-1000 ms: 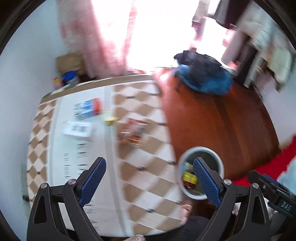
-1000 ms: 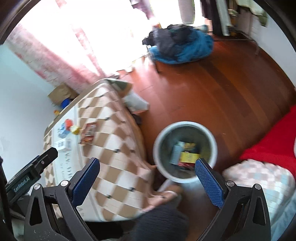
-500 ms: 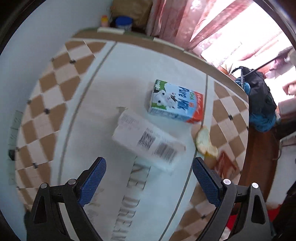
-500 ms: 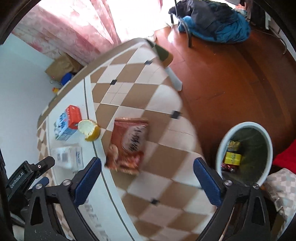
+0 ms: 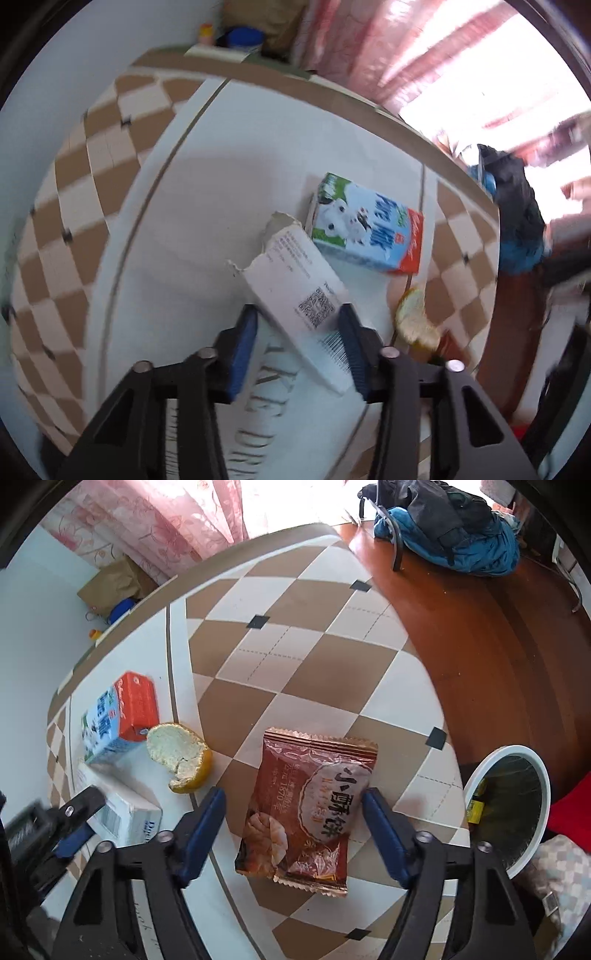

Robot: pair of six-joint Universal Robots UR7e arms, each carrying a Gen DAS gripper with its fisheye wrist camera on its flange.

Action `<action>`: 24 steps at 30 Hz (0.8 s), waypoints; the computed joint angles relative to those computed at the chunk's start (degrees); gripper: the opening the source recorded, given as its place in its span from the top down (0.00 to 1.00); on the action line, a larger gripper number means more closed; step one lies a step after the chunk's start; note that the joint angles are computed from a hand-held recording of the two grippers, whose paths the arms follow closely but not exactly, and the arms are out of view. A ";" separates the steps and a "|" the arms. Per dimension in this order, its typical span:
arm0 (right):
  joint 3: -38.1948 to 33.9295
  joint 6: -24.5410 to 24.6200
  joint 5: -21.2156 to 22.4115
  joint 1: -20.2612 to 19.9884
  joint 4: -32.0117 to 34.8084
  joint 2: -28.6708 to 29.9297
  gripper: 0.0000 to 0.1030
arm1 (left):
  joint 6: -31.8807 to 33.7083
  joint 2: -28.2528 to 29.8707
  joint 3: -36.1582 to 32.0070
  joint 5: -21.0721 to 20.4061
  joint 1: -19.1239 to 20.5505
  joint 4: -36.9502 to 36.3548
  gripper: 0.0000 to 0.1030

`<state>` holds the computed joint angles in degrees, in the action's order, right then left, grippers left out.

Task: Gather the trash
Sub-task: 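Grasp the torn white box with the left tool while the right tool grasps the brown snack packet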

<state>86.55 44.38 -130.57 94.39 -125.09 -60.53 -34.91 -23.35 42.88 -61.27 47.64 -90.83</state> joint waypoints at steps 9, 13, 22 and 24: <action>1.11 0.05 -0.09 0.10 1.00 -1.31 0.34 | 0.77 -3.10 3.53 -9.88 2.37 -6.56 0.69; 1.45 0.51 -0.62 0.23 0.79 -1.97 0.34 | -1.06 -1.47 0.61 -9.41 2.17 -4.59 0.48; -0.25 0.74 -1.49 -0.02 2.47 -1.26 0.33 | -5.39 8.13 -14.84 -7.89 2.23 8.79 0.30; -0.41 1.08 -1.33 -0.07 2.70 -0.93 0.33 | -5.71 10.24 -17.82 -7.46 2.40 12.74 0.29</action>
